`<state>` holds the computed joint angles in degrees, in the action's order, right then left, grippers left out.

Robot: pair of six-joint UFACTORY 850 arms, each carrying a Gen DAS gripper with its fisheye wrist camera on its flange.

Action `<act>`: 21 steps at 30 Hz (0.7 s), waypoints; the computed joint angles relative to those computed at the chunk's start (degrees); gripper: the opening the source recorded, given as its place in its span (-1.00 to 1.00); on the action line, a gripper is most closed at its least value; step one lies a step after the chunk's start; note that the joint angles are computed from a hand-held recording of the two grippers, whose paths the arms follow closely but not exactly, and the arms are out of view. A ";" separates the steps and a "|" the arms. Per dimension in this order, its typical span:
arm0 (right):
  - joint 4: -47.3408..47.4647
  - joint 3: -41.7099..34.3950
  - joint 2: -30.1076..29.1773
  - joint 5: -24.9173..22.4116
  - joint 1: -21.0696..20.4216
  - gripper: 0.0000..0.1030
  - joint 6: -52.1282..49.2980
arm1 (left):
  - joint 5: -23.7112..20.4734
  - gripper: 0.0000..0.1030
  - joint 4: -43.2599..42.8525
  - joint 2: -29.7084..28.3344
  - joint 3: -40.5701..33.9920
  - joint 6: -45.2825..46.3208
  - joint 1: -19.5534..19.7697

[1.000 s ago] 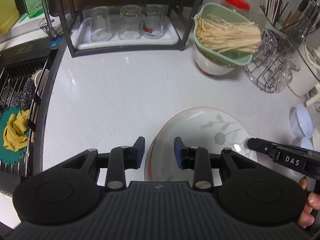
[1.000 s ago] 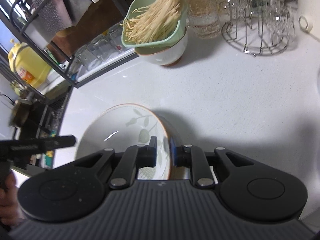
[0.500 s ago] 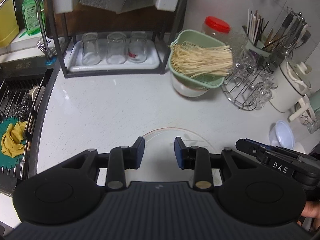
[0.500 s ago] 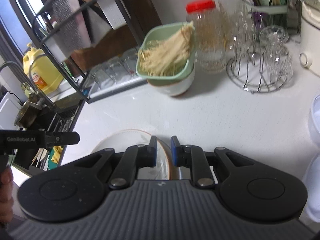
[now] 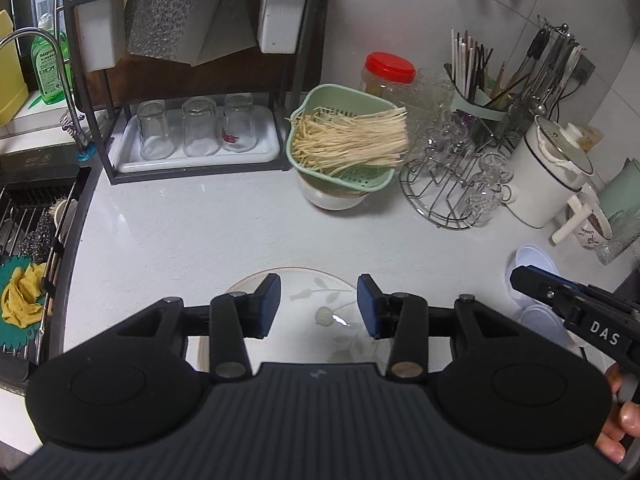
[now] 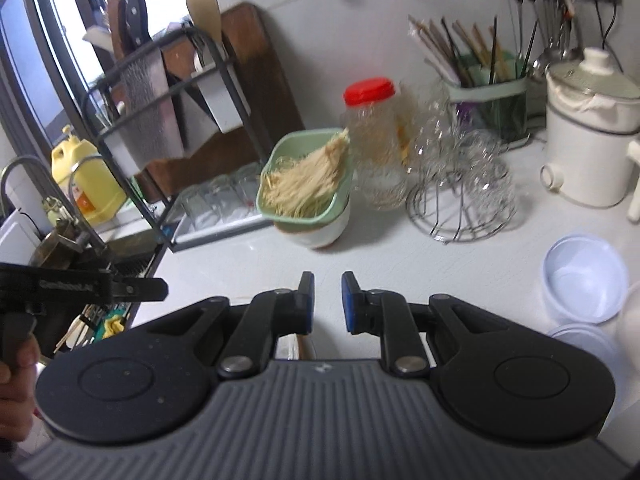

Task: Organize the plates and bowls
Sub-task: 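Move both grippers to the rim of the larger light blue bowl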

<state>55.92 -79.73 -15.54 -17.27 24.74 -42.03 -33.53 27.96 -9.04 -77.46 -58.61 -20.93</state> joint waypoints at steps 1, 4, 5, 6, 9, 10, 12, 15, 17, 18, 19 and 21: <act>0.91 0.47 0.63 0.13 -0.22 -0.65 -1.34 | 0.04 -0.03 0.55 -0.05 -0.10 -0.47 -0.47; 1.73 1.85 2.27 1.02 -0.65 -0.65 -3.75 | -0.14 -0.02 1.58 -0.43 -0.48 -1.14 -1.75; 1.86 2.24 2.67 1.07 -0.84 -0.65 -4.12 | 0.02 -0.02 1.26 -0.54 -0.55 -1.29 -2.07; 1.77 2.61 3.05 1.05 -1.04 -0.65 -4.13 | 0.18 -0.02 1.05 -0.52 -0.49 -1.56 -2.35; 1.02 4.26 4.47 1.37 -1.58 -0.65 -3.48 | -0.25 -0.02 1.52 -0.77 -0.60 -2.74 -3.58; 0.10 4.94 5.03 1.65 -1.73 -0.65 -2.47 | -0.32 -0.02 1.55 -0.85 -0.68 -2.85 -3.95; -1.49 6.07 5.91 2.41 -1.92 -0.65 -0.37 | -0.02 -0.01 1.51 -0.95 -0.75 -2.75 -4.62; -3.79 8.16 7.27 4.19 -2.03 -0.65 2.43 | 0.12 0.01 1.51 -1.63 -1.08 -1.97 -5.47; -6.25 9.65 8.24 5.14 -2.19 -0.65 5.11 | 0.30 0.02 0.20 -2.29 -1.55 -0.28 -5.75; -7.40 10.40 8.77 5.52 -2.30 -0.65 6.34 | 0.57 0.02 -0.61 -2.65 -1.78 0.74 -5.88; -8.81 11.26 9.41 5.89 -2.46 -0.65 7.73 | 0.60 0.02 -1.14 -3.01 -2.09 1.49 -6.08; -14.48 12.60 10.51 6.82 -2.50 -0.64 13.17 | 0.77 0.11 -1.99 -3.76 -2.73 2.88 -6.46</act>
<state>41.43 -67.13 -5.03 -10.46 22.24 -28.86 -32.76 25.97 -12.80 -80.19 -55.73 -27.39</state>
